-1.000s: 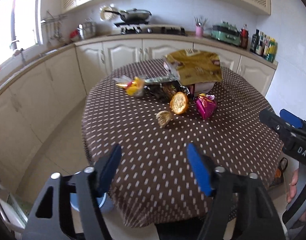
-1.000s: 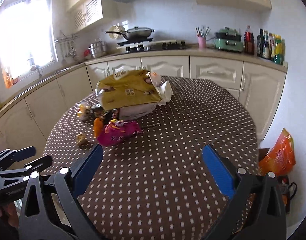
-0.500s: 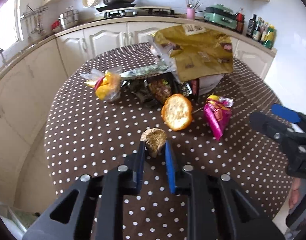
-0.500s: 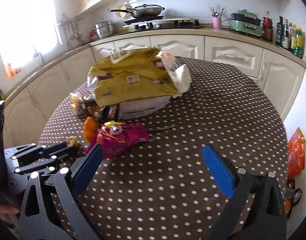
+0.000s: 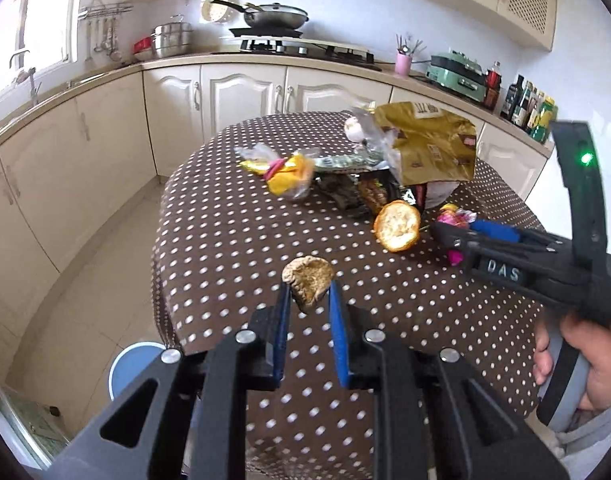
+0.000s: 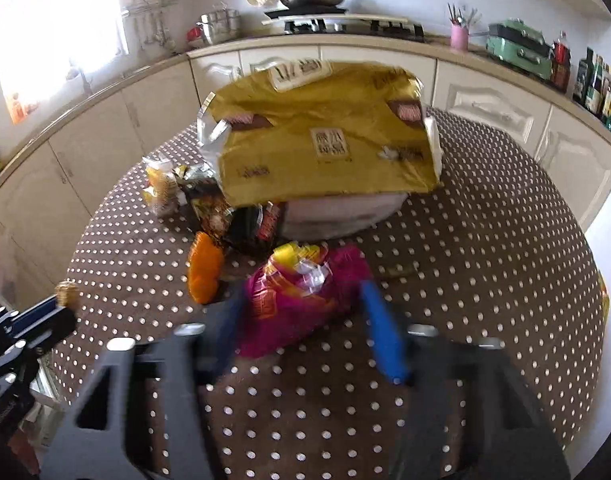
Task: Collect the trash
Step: 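Grasp the cookie with the left tool while the right tool grasps the pink wrapper, then carry the cookie and pink wrapper over the blue bucket and release both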
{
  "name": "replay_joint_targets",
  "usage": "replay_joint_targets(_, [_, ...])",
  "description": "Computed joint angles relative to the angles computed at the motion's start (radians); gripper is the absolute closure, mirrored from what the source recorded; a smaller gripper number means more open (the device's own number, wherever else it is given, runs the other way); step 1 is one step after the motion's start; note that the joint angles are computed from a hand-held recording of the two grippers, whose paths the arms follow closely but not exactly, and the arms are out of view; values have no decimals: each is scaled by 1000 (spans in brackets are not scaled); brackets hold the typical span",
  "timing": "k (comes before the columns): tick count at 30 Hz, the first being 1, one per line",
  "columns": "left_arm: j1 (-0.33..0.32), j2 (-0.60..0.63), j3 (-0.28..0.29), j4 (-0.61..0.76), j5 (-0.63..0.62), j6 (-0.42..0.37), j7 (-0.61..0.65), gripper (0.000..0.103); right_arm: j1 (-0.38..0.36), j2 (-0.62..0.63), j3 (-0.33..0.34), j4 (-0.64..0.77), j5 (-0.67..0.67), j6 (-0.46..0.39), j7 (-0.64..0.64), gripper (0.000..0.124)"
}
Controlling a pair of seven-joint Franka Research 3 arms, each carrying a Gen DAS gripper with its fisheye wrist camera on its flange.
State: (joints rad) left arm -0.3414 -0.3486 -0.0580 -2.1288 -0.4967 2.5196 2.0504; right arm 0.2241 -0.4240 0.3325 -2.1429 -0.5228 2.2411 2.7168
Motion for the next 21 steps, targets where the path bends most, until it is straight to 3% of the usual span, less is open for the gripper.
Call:
replay_joint_targets(8, [12,-44,58,-43,-81,-8,52,84,-26,-111,75,-34,-60,-61,82,84])
replay_joint_targets(11, [26,-56,85,-55,-116,-12,58,84,-16,-75,111,19,-96,-26,72,84])
replay_joint_targets(15, [73,-77,118,-82,-125,-3,59,84,22,58,127,127,-138,94,34,84])
replay_joint_targets(21, [194,-53,141,-106,-24,27,-8,84,130,402,112,376,-169,234,-85,84])
